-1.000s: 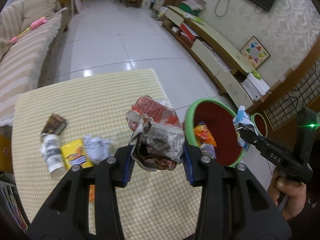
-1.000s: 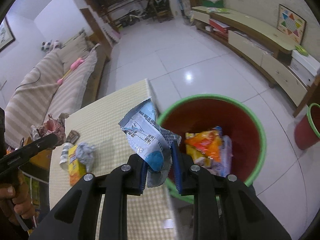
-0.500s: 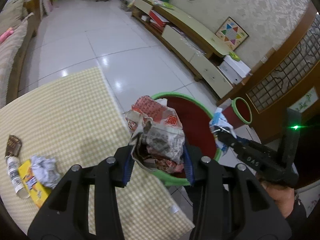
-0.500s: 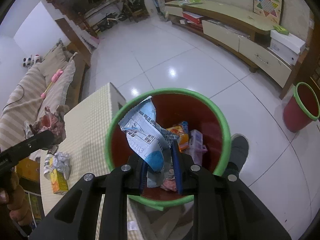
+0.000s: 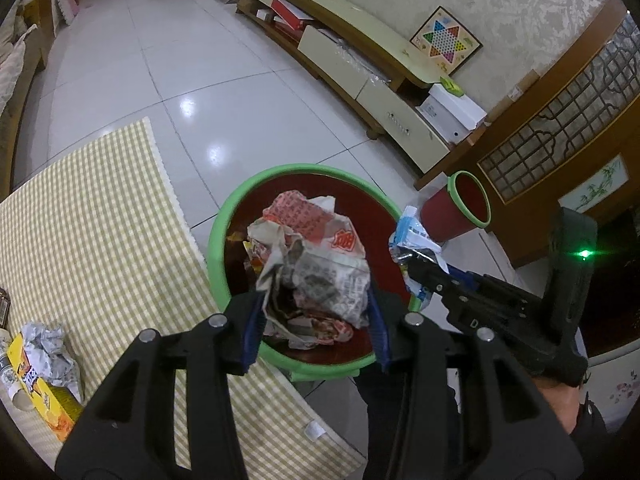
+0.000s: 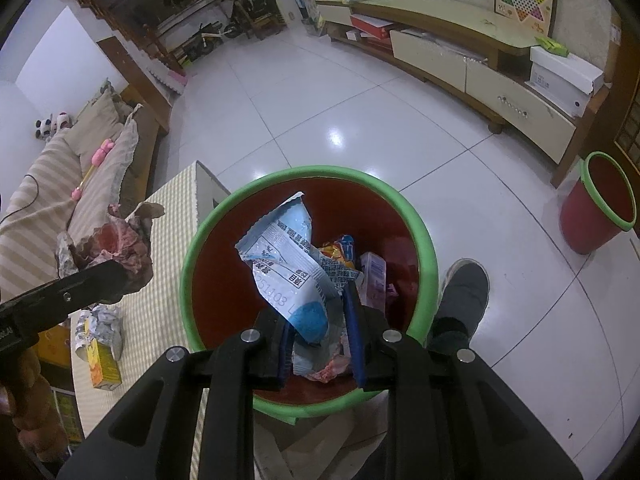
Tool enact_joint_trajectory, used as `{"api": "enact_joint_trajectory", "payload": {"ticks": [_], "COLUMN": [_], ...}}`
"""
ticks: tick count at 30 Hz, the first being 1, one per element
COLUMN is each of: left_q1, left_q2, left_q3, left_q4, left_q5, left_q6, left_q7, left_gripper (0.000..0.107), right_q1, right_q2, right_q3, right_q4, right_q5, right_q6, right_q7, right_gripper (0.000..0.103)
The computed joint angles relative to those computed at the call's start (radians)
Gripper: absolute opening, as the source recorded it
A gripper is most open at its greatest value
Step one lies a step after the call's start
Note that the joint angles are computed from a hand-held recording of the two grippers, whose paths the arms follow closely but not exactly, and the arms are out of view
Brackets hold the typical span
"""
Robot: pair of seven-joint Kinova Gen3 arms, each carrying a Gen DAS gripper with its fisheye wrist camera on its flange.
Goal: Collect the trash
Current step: 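Carry paper and foil wrapper over the bucket while both tools open to drop them, then move both open tools back over the remaining trash on the table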
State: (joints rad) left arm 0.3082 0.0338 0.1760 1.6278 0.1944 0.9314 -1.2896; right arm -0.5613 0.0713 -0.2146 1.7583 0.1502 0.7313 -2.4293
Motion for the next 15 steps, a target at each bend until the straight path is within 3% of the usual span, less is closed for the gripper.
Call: {"api": "enact_joint_trajectory", "payload": {"ticks": [4, 6, 8, 11, 15], "left_q1": [0.003, 0.001, -0.004, -0.004, -0.009], "left_q2": [0.014, 0.020, 0.018, 0.014, 0.002], "left_q3": [0.001, -0.001, -0.003, -0.003, -0.007], "left_q4": [-0.019, -0.028, -0.024, -0.022, -0.012], "left_q5": [0.002, 0.007, 0.024, 0.024, 0.029], "left_q6": [0.002, 0.006, 0.004, -0.001, -0.011], "left_q7": [0.005, 0.012, 0.001, 0.003, 0.010], "left_gripper": [0.044, 0.057, 0.059, 0.076, 0.083], "right_q1": [-0.007, -0.010, -0.015, -0.016, -0.026], "right_q2": [0.002, 0.001, 0.002, 0.003, 0.004], "right_q3": [-0.001, -0.002, -0.003, -0.004, -0.007], "right_q4": [-0.001, -0.003, -0.003, -0.007, -0.010], "right_q5": [0.014, 0.022, 0.035, 0.034, 0.049], "right_q6": [0.003, 0.007, 0.010, 0.015, 0.022], "right_q7": [-0.012, -0.016, -0.023, -0.023, -0.034], "right_gripper": [0.030, 0.032, 0.039, 0.046, 0.054]}}
